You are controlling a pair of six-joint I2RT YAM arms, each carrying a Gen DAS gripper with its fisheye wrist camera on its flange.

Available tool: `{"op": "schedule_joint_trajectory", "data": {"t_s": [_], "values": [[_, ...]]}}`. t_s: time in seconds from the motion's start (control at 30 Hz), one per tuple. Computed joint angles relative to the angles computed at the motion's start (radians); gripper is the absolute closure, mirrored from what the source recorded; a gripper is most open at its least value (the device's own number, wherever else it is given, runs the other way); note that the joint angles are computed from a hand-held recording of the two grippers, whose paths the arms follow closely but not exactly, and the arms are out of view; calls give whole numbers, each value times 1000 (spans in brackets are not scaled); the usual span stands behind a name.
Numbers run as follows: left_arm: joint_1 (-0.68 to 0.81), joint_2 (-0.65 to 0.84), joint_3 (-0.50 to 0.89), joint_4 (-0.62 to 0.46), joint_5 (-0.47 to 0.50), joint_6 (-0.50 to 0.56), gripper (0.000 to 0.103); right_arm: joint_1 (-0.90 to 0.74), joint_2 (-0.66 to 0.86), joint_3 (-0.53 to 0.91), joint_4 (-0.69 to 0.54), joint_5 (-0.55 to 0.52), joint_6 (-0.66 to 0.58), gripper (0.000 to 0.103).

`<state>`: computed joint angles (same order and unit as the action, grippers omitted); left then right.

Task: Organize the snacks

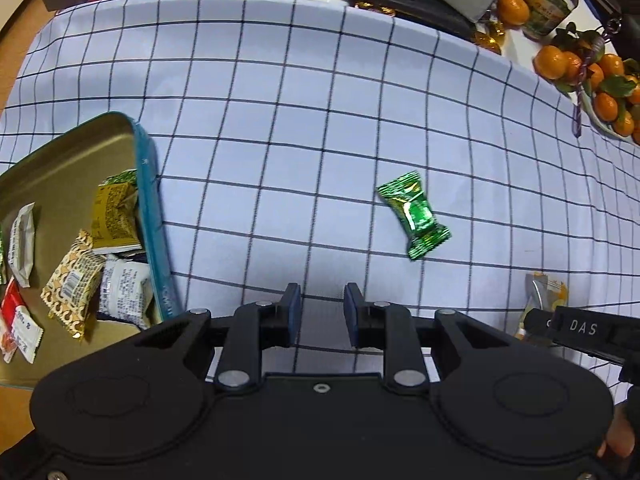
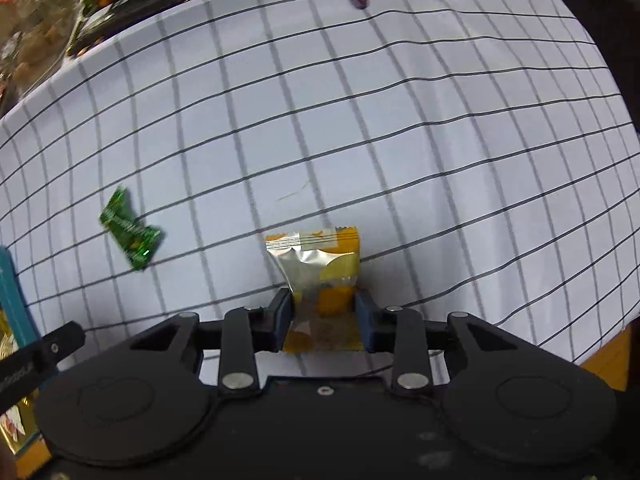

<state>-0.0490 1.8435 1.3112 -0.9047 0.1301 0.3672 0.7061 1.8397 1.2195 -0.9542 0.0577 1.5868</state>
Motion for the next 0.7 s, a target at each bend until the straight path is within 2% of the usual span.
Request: {"op": "schedule_joint_trajectory", "data": {"t_s": [0.17, 0.27, 0.4, 0.57, 0.7], "values": [[-16, 36, 35, -10, 68, -51, 70, -57, -83, -88, 15, -9, -69, 69], [-43, 62, 48, 15, 76, -105, 70, -76, -143, -160, 54, -13, -111, 69], [-70, 97, 59, 46, 79, -185, 70, -67, -189, -217, 79, -4, -94, 65], [-84, 131, 75, 66, 116, -247, 70, -29, -195, -231, 84, 23, -90, 64], [-97, 135, 66, 101, 126, -274, 70, 33, -156, -195, 77, 58, -96, 57]]}}
